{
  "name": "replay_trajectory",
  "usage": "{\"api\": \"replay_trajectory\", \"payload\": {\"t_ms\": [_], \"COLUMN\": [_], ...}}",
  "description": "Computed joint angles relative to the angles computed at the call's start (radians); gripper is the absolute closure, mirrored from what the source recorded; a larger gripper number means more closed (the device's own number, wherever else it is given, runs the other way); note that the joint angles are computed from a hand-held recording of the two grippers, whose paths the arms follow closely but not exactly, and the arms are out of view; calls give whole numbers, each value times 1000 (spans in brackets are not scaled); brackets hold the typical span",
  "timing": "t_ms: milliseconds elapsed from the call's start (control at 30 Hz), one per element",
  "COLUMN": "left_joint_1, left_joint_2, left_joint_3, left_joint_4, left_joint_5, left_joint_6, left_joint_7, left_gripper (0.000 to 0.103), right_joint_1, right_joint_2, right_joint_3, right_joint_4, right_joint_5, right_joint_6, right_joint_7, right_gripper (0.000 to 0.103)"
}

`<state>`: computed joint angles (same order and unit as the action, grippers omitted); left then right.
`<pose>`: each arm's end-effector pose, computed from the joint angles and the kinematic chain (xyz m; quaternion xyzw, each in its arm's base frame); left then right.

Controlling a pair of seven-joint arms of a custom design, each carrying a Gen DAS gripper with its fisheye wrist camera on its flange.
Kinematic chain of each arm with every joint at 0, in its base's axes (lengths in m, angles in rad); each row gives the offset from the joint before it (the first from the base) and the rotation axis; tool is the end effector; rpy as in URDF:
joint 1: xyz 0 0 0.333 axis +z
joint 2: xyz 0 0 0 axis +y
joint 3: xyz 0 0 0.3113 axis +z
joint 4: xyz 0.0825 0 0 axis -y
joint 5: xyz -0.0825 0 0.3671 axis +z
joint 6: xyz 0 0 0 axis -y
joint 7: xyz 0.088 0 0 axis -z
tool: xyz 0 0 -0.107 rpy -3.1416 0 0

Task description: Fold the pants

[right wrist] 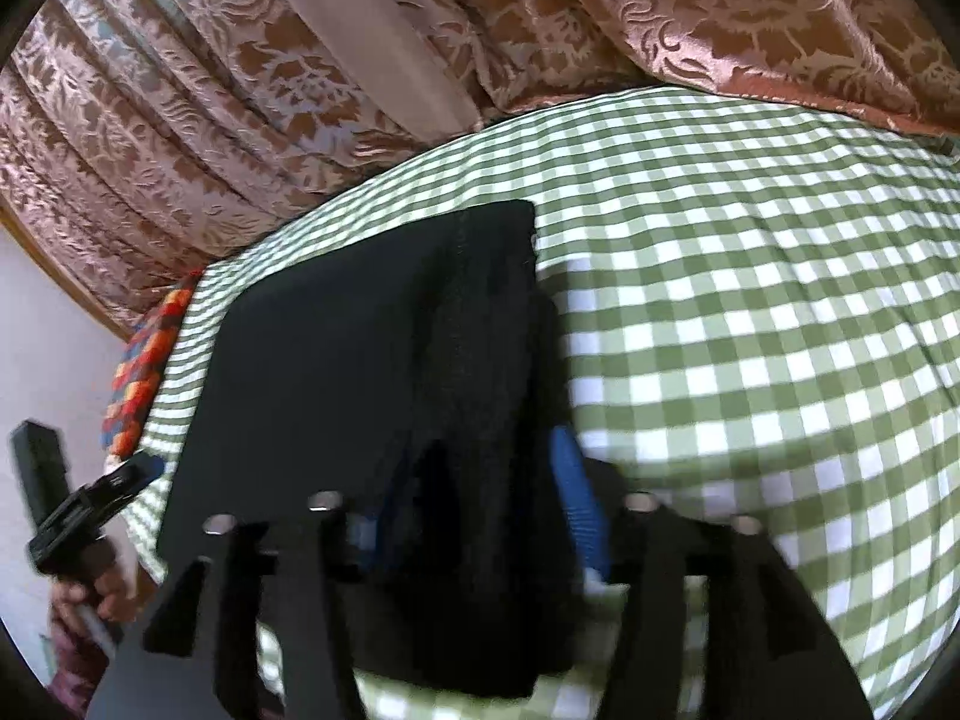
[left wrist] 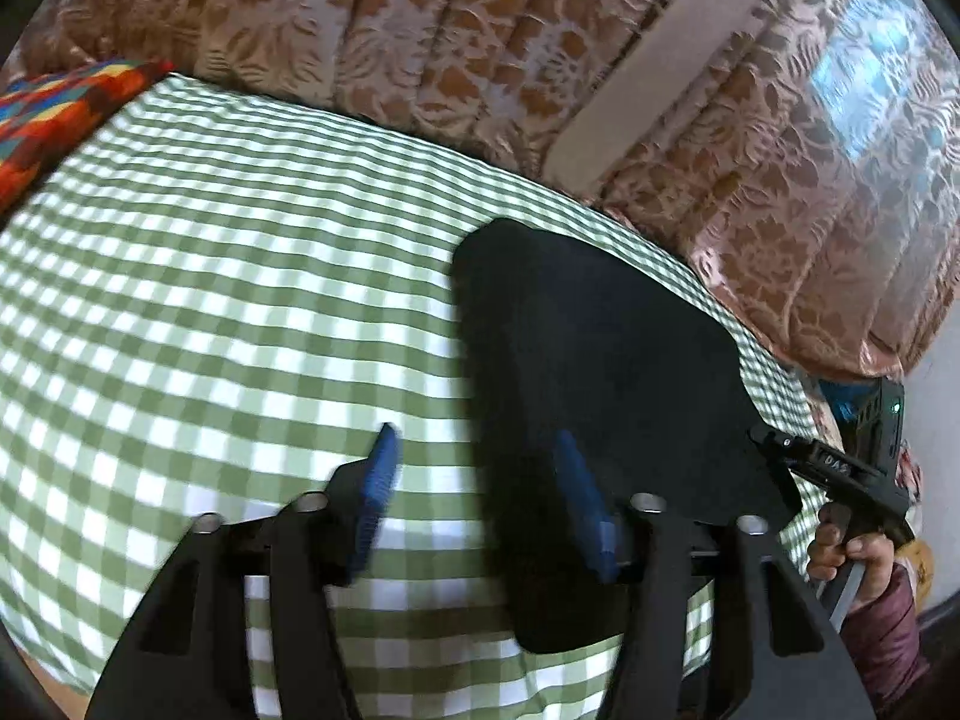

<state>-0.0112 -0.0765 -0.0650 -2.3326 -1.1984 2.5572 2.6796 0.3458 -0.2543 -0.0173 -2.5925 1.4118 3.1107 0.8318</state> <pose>0.5044 -0.0253 0.3980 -0.5671 0.7220 -0.3958 0.0204 0.4163 0.0535 0.3927 -0.5346 0.7503 -0.0937 0.3776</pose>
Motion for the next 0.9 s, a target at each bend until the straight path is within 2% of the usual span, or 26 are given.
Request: {"api": "replay_trajectory", "payload": {"t_ms": [100,200,267,400,533,567,667,733,800,833,867,900], "left_joint_1": [5,24,36,75,108,120,150,171,185,192,194,194], "left_joint_2": [20,58,80,159,251,293,375,452,513,517,501,459], "left_joint_3": [2,6,-1,-10,-39,-47,-80,-104,-130,-144,-156,-170], "left_joint_4": [19,55,81,179,290,340,434,525,595,599,583,534], "left_joint_5": [9,30,38,60,103,115,140,170,209,212,211,190], "left_joint_6": [-31,-97,-100,-190,-254,-298,-346,-421,-463,-456,-426,-364], "left_joint_7": [-9,-52,-72,-135,-190,-215,-278,-318,-346,-338,-312,-252], "left_gripper": [38,38,38,38,38,38,38,38,39,55,60,69], "right_joint_1": [6,-7,-10,52,76,93,106,113,132,135,147,161], "right_joint_2": [-63,-82,-80,-65,-61,-60,-58,-57,-56,-54,-52,-49], "right_joint_3": [8,34,38,-10,-38,-56,-69,-73,-93,-96,-107,-120], "right_joint_4": [-54,-95,-114,-120,-126,-125,-128,-128,-126,-127,-125,-122], "right_joint_5": [-43,-165,-228,-243,-308,-301,-311,-317,-304,-303,-289,-268], "right_joint_6": [-18,-13,-11,14,18,19,20,22,24,24,25,26], "right_joint_7": [45,167,226,247,291,287,306,318,301,299,286,266], "right_gripper": [48,49,55,59,59,58,58,58,58,58,58,58]}}
